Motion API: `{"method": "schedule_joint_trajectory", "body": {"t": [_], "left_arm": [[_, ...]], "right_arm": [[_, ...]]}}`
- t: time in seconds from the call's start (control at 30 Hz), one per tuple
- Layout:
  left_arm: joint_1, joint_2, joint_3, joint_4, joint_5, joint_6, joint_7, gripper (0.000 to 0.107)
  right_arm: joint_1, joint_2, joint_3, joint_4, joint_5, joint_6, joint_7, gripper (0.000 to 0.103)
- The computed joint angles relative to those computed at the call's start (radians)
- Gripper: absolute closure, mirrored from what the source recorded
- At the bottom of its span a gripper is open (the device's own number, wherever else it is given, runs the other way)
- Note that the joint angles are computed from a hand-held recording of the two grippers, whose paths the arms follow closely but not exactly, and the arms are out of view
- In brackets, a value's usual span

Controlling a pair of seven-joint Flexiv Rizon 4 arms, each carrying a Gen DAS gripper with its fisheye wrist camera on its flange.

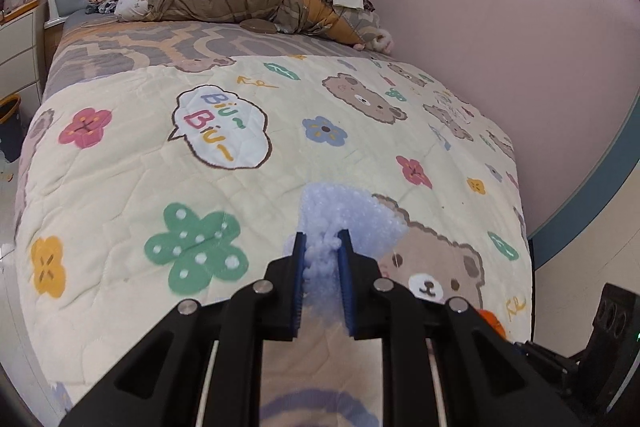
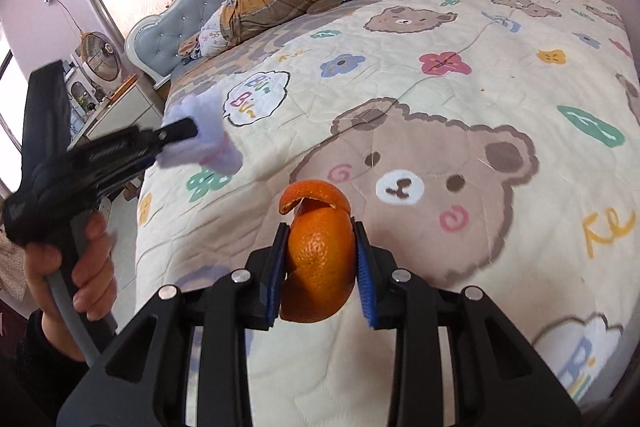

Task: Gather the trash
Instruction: 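Carry the lilac scrubber and orange over the yellow-rimmed bin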

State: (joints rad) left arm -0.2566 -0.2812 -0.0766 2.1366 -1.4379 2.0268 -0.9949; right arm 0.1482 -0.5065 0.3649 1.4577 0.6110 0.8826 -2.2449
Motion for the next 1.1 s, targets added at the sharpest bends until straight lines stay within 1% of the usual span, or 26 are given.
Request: {"method": "schedule_joint_trajectory", "body": {"t": [0.07,0.13,0.2,0.27,0.3,0.43,0.53,0.63,0.73,0.83,1.1], "left_arm": [[-0.037,0.042,-0.013,0.06,0.001,0.03,-0.034,0.092],[-0.077,0.065,-0.037,0.085,-0.046,0.079,-0.016,0.092],[-0.107,0.087,-0.058,0.115,-0.049,0.114,-0.042,0.092],[-0.134,0.106,-0.076,0.129,-0.066,0.134,-0.049,0.092],[-0.146,0.115,-0.082,0.137,-0.057,0.137,-0.062,0.092],[-0.202,0.132,-0.117,0.123,-0.099,0.188,-0.032,0.092],[-0.234,0.147,-0.126,0.13,-0.071,0.194,-0.071,0.092],[-0.266,0.144,-0.141,0.113,-0.068,0.214,-0.07,0.092],[-0.295,0.131,-0.156,0.082,-0.08,0.241,-0.043,0.092],[-0.319,0.113,-0.174,0.036,-0.103,0.254,0.009,0.092],[-0.362,0.034,-0.23,-0.125,-0.165,0.305,0.187,0.092]], "right_arm": [[-0.027,0.038,0.007,0.037,0.02,-0.014,-0.021,0.073],[-0.051,0.084,0.006,0.082,0.046,-0.016,-0.051,0.073],[-0.071,0.123,-0.002,0.115,0.077,-0.032,-0.075,0.073],[-0.084,0.164,-0.016,0.15,0.105,-0.041,-0.101,0.073],[-0.089,0.184,-0.026,0.166,0.118,-0.047,-0.111,0.073],[-0.107,0.256,-0.069,0.215,0.169,-0.081,-0.162,0.073],[-0.119,0.297,-0.108,0.231,0.204,-0.112,-0.192,0.073],[-0.129,0.334,-0.145,0.249,0.233,-0.125,-0.221,0.073],[-0.145,0.365,-0.182,0.255,0.266,-0.157,-0.245,0.073],[-0.162,0.386,-0.215,0.255,0.297,-0.187,-0.274,0.073],[-0.226,0.41,-0.294,0.241,0.35,-0.266,-0.312,0.073]]}}
